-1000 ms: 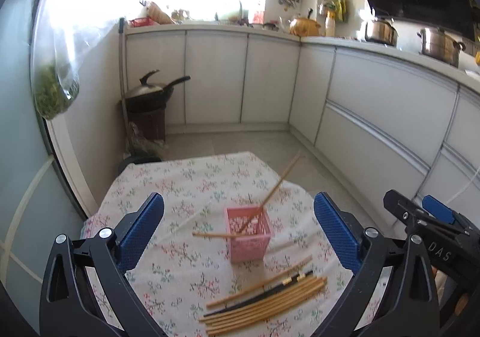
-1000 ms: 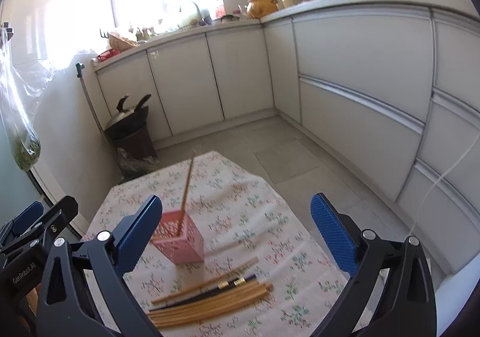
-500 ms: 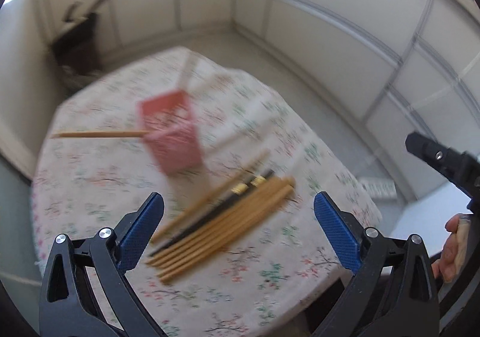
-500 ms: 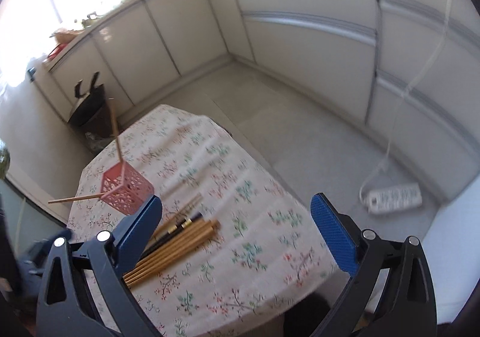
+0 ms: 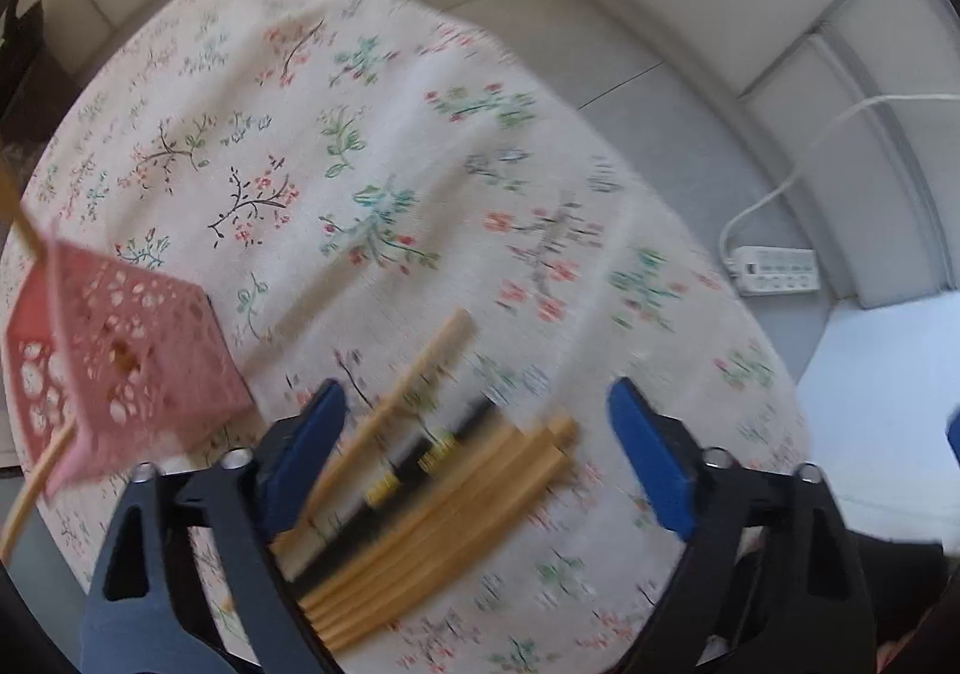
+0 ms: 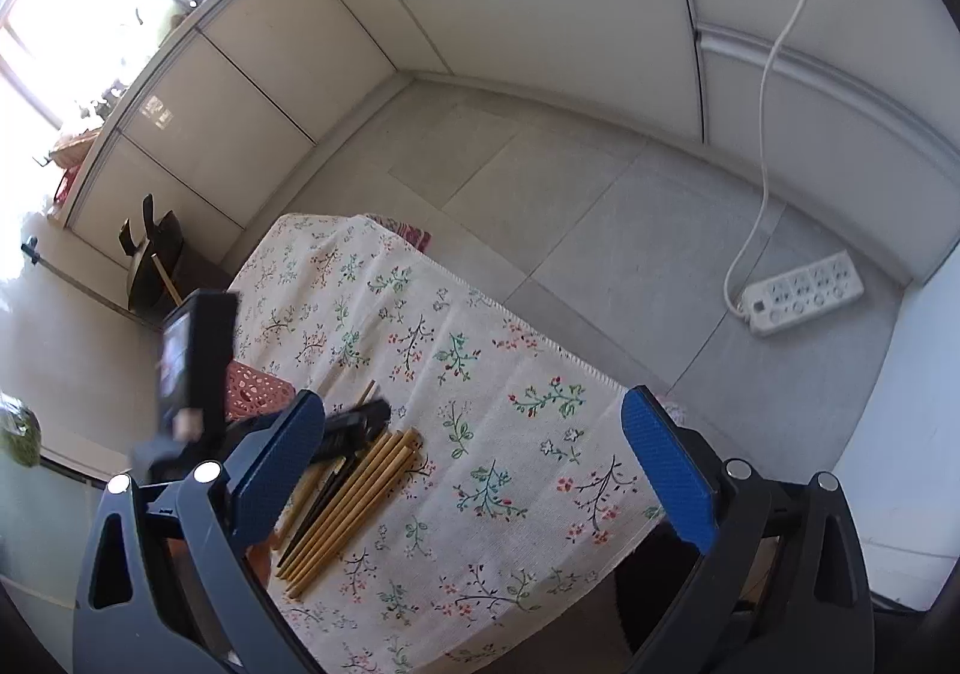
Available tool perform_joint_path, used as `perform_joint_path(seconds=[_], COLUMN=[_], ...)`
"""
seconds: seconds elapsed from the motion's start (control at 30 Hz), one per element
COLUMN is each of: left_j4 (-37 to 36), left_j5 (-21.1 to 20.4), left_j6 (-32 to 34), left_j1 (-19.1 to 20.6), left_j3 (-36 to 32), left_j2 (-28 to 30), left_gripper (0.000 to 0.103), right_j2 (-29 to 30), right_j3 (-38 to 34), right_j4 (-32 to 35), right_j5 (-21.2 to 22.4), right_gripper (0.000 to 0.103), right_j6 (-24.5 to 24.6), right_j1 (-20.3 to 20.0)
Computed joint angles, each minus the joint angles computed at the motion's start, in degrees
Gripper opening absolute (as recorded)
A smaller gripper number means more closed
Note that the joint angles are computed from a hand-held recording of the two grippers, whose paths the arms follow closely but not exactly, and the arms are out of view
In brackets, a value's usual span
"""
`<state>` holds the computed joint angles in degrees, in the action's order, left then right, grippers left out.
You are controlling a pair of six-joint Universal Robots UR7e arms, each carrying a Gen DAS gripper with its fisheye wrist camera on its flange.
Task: Organize utensils
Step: 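Grasp another wooden chopstick from the bundle with the left tool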
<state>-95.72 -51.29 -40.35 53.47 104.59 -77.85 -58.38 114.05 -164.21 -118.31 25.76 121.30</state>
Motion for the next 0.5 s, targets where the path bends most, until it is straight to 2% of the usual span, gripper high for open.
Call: perform_joint_path(seconds=[0.07, 0.17, 0.2, 0.3, 0.33, 0.5], left_j4=[0.94, 2.39, 1.72, -0.32, -0.28, -3.33], left_j5=[-1.01, -1.02, -0.29, 0.72, 1.16, 2.26], left_j6=[0.55, 1.16, 1.69, 2.78, 2.80, 4.93], left_j1=[1.83, 3.01, 2.90, 2.74, 2.69, 1.72], left_j3=[-1.29, -1.76, -1.17, -0.15, -0.23, 3.06], left_j2=[1.31, 2.39, 2.14, 1.41, 1.42, -1.47], left_gripper=[0.062, 0.047, 0.047, 0.031, 0.019, 0.013], right_j2=[-0.28, -0.40, -0.34, -0.04, 0.12, 1.16], right_j3=[-0.08, -0.26, -0.35, -0.43, -0.52, -1.42], right_j4=[1.61, 3.28, 3.65, 3.81, 4.11, 6.36], right_j5=[1.70, 3.57, 3.99, 4.06, 4.00, 3.35], right_gripper=[0.097, 0.097, 0.097, 0.097, 0.097, 0.097], right_j6=[1.53, 3.12, 3.63, 3.98, 3.89, 4.63], right_j1=[-0.89, -1.73, -1.94, -1.97, -1.92, -1.88])
